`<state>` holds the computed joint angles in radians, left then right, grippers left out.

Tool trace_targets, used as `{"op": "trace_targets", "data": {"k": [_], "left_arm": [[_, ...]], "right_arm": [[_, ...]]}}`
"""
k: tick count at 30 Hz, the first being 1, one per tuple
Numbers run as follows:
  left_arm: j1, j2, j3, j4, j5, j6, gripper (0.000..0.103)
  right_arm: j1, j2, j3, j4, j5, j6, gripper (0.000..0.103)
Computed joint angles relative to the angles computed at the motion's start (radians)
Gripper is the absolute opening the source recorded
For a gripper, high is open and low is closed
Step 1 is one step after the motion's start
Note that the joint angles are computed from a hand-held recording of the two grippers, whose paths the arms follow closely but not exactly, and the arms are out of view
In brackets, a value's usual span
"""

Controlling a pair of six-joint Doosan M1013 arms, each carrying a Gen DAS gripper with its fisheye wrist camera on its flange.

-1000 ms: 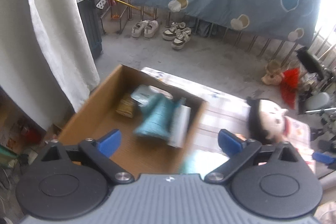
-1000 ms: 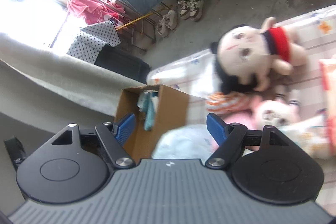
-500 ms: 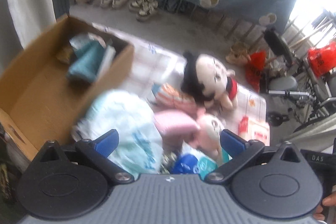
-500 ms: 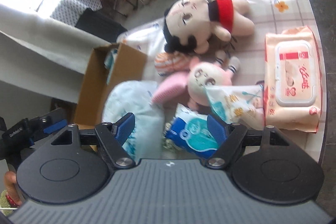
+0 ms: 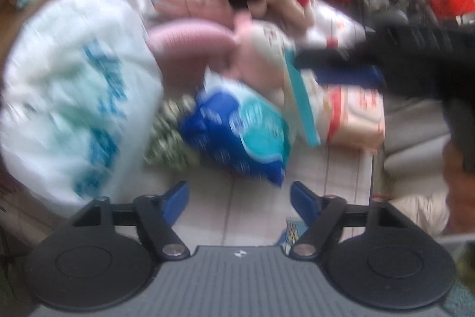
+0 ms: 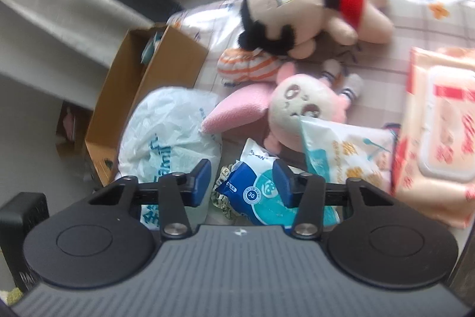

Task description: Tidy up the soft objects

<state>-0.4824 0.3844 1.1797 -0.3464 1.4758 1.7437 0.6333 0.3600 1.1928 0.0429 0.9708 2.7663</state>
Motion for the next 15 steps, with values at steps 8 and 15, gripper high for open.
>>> {"op": "trace_targets", "data": {"k": [8,15], "left_arm": [[-0.019,-0.009,0.082,-0.008,-0.064,-0.019,0.047],[-0.012,0.0,0.104,-0.062,-0.129,-0.056,0.044]], "right_arm": [[-0.037,0.084,-0.061,0.19,0.064,-0.267,0.046],[-0.048,0.129,-0.107,0.223,0.122,-0.334,0.053]]}}
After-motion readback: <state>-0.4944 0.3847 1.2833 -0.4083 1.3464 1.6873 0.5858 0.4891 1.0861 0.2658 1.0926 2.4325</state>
